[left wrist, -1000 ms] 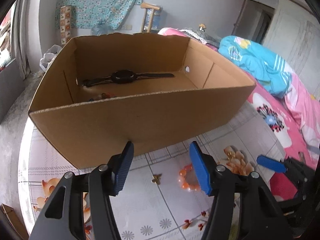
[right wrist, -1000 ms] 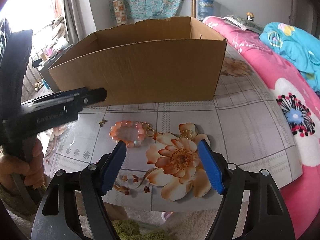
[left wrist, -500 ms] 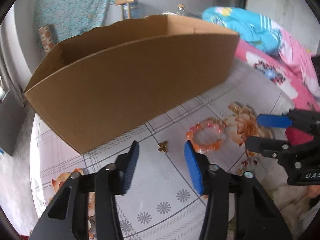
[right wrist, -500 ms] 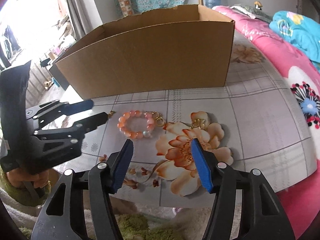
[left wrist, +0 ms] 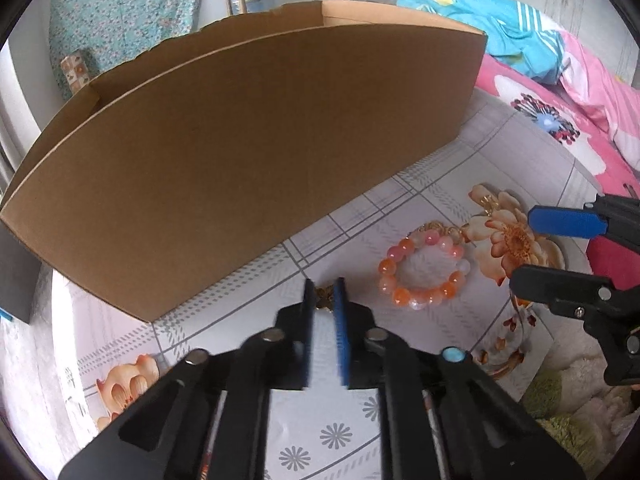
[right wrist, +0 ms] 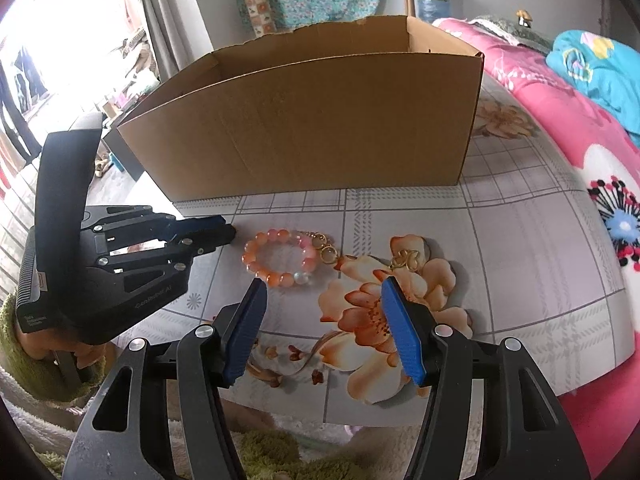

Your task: Organize jewelry

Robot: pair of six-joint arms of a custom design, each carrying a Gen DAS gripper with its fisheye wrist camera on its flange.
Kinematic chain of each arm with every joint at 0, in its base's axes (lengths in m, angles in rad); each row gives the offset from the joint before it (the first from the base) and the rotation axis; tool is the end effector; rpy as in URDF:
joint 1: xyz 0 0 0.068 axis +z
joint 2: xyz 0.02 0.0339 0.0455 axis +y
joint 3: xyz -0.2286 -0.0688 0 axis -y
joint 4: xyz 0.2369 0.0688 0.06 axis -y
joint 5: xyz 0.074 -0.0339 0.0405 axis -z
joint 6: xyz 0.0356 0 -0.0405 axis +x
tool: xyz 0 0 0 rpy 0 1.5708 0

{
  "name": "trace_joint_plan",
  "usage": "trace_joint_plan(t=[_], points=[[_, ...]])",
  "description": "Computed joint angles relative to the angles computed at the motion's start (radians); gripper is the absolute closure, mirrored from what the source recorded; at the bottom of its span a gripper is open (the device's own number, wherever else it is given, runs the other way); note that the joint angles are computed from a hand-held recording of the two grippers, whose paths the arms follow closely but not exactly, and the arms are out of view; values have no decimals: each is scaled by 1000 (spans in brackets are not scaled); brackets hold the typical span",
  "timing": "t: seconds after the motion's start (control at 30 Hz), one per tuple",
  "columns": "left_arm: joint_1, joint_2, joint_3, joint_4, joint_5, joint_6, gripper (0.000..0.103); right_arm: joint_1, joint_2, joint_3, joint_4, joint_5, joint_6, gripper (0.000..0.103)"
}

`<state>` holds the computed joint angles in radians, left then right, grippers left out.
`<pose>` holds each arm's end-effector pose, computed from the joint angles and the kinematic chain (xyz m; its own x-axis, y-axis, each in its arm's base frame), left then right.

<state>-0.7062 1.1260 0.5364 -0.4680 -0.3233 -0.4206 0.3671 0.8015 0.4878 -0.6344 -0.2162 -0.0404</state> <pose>0.1632 -0.1243 0.1441 -0.8078 0.1802 -0.5612 0.1827 0.9818 0.0522 0.1543 0.0675 0.1733 -0.7387 -0.3263 -0.5898 -0.4976 0.8543 0.1506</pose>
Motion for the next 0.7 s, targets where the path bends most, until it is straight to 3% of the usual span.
trace_joint_plan(t=[0.27, 0.5, 0.7], points=[[-20, 37, 28, 1, -21, -28, 97, -7, -34, -9, -15, 7, 5, 47], [12, -76, -13, -44, 9, -66, 97, 2, -65, -17, -30, 20, 9, 47], [23, -206, -33, -123, -16, -127, 97, 18, -70, -19, -30, 14, 8, 53]])
